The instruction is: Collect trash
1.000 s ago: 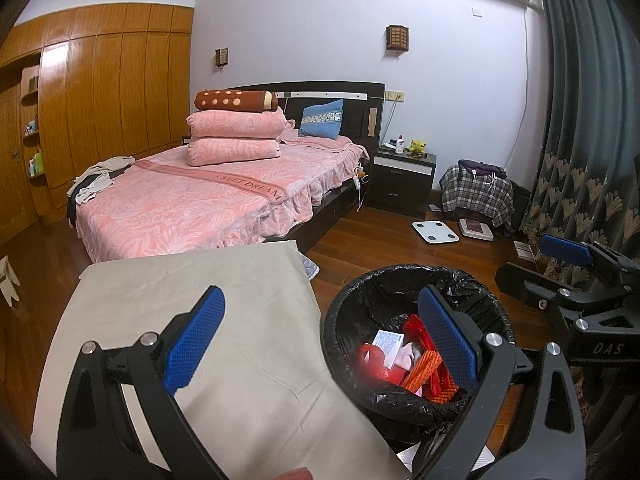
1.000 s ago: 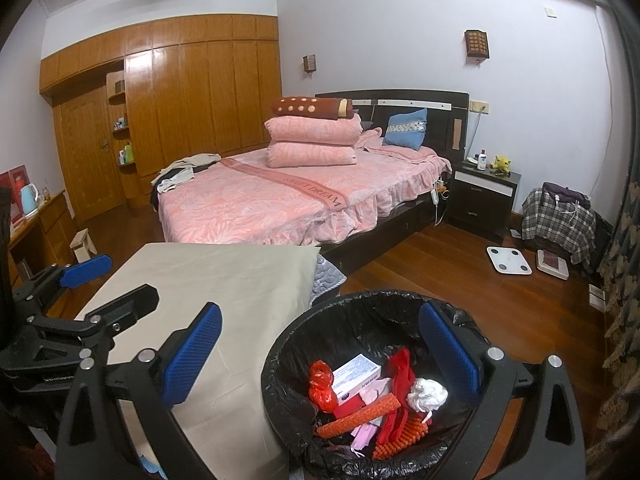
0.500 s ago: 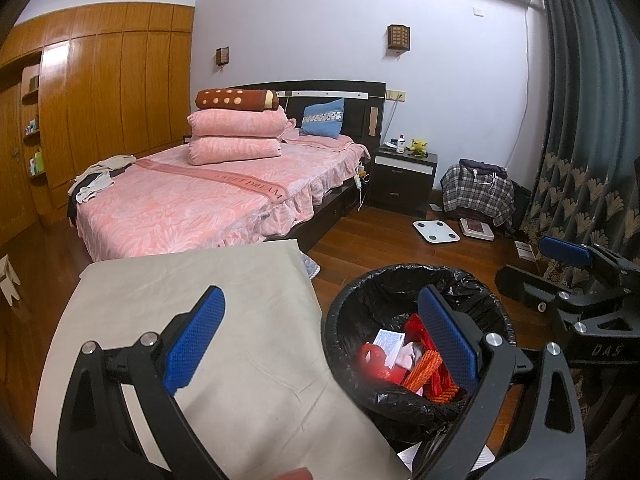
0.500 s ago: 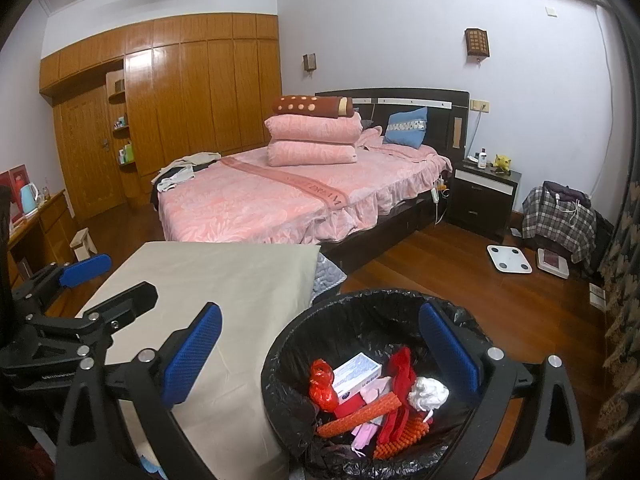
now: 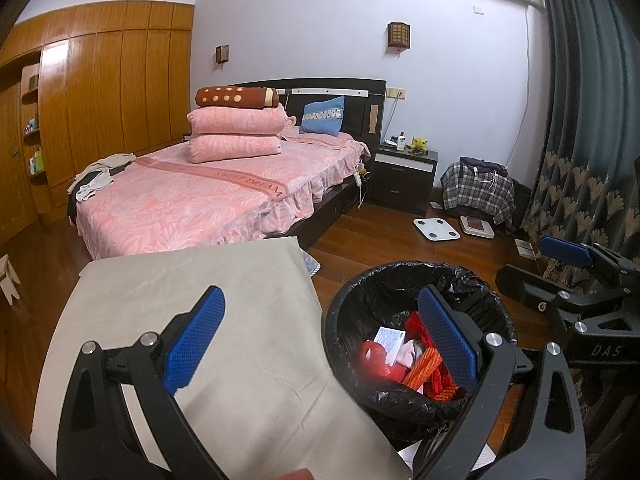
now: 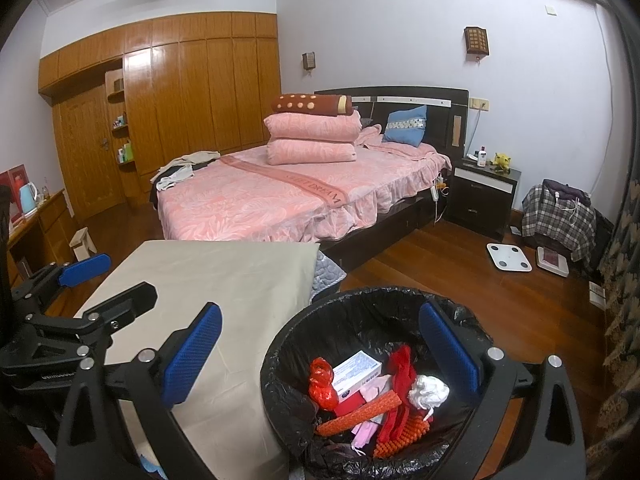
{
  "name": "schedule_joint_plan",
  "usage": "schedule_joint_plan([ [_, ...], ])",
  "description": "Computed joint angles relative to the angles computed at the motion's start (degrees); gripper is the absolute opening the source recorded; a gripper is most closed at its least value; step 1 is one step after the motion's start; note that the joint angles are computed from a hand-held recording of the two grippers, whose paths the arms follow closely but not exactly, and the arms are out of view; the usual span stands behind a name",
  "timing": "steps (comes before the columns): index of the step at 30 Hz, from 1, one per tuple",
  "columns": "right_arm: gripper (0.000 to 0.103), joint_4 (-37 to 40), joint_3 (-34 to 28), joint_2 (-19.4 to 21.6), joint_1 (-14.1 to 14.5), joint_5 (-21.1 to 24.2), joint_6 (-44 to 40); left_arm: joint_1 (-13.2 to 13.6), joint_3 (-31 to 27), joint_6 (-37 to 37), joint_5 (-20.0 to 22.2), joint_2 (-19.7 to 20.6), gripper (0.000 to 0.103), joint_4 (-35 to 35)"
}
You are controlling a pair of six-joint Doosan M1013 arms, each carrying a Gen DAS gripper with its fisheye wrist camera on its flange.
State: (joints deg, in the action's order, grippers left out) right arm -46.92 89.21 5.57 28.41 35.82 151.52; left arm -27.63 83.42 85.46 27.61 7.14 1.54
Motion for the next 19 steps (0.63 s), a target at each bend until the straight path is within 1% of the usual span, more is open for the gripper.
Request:
schedule_joint_plan([
  [7,0.097,0.14,-0.02,0.02,0.00,0.01,-0.12,0.22,0.53,0.72,-0.23,-0.18,0.095,-1.12],
  [19,0.097,0.15,0.14,-0.01,-0.09,-0.15,-0.10,0.33,1.37,0.75,-0.64,-0.35,0.095,-1.00],
])
